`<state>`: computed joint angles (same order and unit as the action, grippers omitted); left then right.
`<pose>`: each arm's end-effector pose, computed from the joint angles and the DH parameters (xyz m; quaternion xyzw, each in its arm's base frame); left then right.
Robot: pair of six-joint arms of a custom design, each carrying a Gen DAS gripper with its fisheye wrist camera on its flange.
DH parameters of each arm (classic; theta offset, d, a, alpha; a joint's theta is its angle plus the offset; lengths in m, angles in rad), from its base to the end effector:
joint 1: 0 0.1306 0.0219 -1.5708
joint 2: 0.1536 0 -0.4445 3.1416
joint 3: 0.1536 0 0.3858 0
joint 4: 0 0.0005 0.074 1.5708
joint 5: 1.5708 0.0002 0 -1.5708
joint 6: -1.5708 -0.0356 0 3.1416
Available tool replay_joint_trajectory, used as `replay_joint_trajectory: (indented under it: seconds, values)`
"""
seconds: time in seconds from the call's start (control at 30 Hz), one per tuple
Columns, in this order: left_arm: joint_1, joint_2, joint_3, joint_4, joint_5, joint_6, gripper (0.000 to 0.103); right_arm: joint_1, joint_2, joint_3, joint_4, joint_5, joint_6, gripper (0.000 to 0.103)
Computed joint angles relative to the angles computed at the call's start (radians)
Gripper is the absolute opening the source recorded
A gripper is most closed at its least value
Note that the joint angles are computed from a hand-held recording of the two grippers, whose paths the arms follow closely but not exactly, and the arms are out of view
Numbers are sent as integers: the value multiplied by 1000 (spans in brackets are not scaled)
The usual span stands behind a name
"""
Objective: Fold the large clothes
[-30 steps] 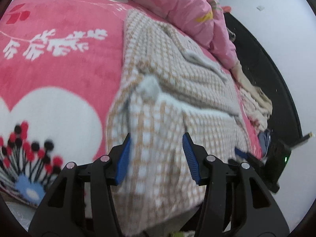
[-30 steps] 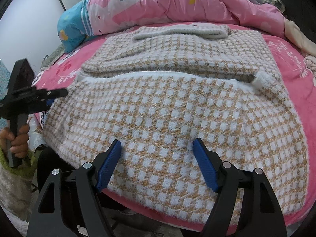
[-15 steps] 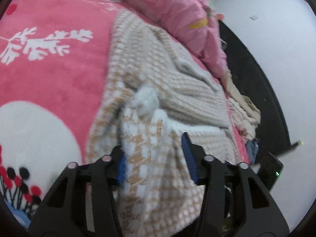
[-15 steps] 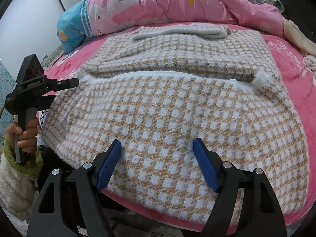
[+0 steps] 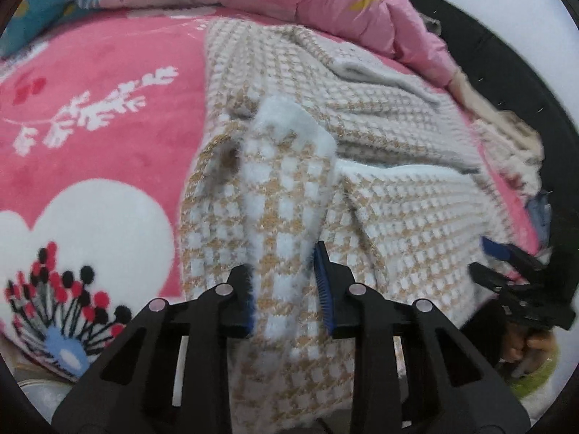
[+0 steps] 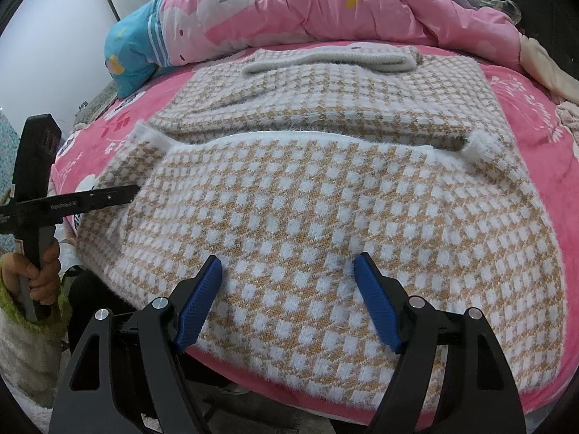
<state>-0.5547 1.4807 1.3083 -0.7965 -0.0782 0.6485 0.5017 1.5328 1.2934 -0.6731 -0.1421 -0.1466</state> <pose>0.4194 -0.2572 0.4177 -0.0563 0.9527 -0.1369 0.2653 0.4490 0.2515 0.3941 -0.1893 0.9250 0.1664 0.2842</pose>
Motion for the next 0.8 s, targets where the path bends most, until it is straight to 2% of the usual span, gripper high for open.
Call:
replay_joint_trajectory:
  seconds: [0.13, 0.23, 0.53, 0.67, 0.8]
  values:
    - [-78, 62, 91, -130, -209, -25, 25, -3, -23, -15, -6, 13, -4, 74]
    - [-101, 81, 113, -175, -289, -32, 24, -22, -68, -52, 8, 41, -17, 74]
    - [-109, 76, 117, -200, -321, -17, 24, -187, -164, -105, 63, 6, -84, 73]
    - [-121, 85, 119, -205, -350, -22, 24, -235, -147, -80, 69, -21, -54, 73]
    - [-120, 86, 124, -214, -351, -16, 24, -270, -86, -22, 56, -79, -28, 73]
